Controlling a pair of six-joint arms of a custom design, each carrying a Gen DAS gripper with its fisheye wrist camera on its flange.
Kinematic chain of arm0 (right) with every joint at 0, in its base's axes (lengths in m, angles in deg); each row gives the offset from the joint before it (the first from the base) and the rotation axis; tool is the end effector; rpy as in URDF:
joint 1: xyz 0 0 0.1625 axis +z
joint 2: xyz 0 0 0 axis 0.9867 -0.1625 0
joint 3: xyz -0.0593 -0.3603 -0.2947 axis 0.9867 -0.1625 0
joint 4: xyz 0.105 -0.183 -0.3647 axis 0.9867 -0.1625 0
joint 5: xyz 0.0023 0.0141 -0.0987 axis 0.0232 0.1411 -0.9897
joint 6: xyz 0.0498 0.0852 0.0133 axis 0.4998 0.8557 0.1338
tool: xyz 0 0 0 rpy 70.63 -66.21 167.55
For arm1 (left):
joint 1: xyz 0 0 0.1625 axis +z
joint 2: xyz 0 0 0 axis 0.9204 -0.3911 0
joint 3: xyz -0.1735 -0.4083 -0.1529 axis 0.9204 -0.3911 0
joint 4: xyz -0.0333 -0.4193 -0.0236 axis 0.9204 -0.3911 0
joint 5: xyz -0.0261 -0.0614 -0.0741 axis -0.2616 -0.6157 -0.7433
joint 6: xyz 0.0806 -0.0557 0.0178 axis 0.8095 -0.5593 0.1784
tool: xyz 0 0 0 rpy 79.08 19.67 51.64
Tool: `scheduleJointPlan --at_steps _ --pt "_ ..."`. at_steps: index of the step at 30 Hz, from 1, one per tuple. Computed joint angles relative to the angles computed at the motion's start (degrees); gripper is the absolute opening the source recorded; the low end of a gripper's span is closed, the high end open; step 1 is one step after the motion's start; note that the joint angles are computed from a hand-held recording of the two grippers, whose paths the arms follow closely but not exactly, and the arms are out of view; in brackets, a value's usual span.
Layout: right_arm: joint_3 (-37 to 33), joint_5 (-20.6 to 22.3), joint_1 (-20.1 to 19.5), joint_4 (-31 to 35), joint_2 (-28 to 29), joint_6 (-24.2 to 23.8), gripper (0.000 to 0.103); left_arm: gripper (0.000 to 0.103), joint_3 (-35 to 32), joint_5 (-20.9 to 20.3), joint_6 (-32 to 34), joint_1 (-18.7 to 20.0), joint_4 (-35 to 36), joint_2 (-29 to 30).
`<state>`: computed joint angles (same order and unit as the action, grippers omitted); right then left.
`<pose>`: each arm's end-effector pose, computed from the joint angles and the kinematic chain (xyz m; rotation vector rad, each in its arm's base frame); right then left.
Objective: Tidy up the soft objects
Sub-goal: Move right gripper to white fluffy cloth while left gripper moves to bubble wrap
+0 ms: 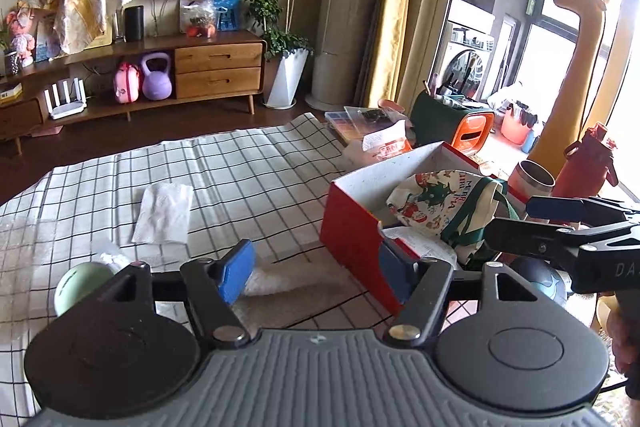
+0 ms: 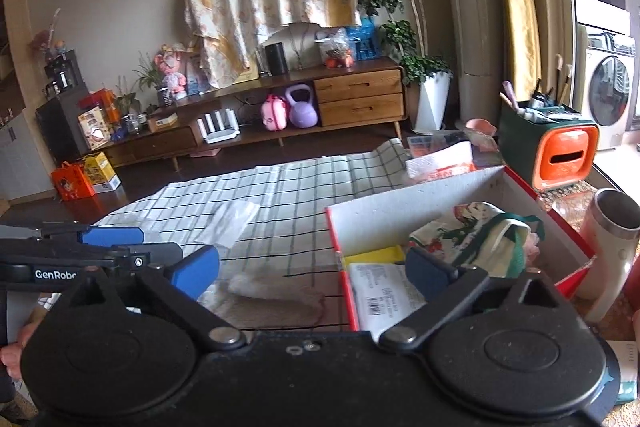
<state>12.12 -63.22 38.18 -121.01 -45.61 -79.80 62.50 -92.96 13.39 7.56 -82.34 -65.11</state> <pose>0.5016 -0.7742 0.0455 0.4064 -2.2308 1.2806 -0.0808 -0.8731 0.4774 1.0482 2.4940 -0.8422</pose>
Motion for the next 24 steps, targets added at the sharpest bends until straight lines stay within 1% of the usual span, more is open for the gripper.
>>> scheduleJointPlan --at_steps 4,7,14,15,16,17,18,22,24 --pt "-2.2 2.2 0.5 1.0 1.7 -1.5 0.102 0.082 0.5 -0.7 0.1 1.1 0.4 -1.5" --pt "-3.2 3.4 0.7 1.8 2.8 -2.5 0.102 0.083 0.7 -1.4 -0.3 2.1 0.8 -2.5" --pt "-8.4 5.6 0.6 6.8 5.9 -2.6 0.102 0.087 -0.9 -2.4 -1.4 4.9 3.1 -3.9" --pt "-9.1 5.8 0.6 7.6 6.3 -2.7 0.102 0.088 -1.5 -2.5 -1.6 5.3 3.4 -3.9" --pt "-10.0 6.0 0.5 8.4 6.8 -2.8 0.102 0.092 -2.2 -2.4 -1.7 5.7 3.7 -3.8" --pt "-11.0 6.2 0.5 9.3 7.3 -2.9 0.102 0.099 -3.0 -2.4 -1.7 6.1 4.0 -3.7" --pt "-11.9 6.5 0.4 10.3 7.8 -2.9 0.102 0.102 -3.9 -2.4 -1.7 6.6 4.3 -3.6" --pt "-15.6 7.8 0.1 14.1 9.8 -3.8 0.102 0.103 -8.3 -2.4 -2.2 8.4 5.4 -2.5" --pt "-17.8 8.3 -0.1 16.4 10.9 -4.0 0.102 0.103 -12.2 -1.5 -3.1 9.2 6.8 -1.0"
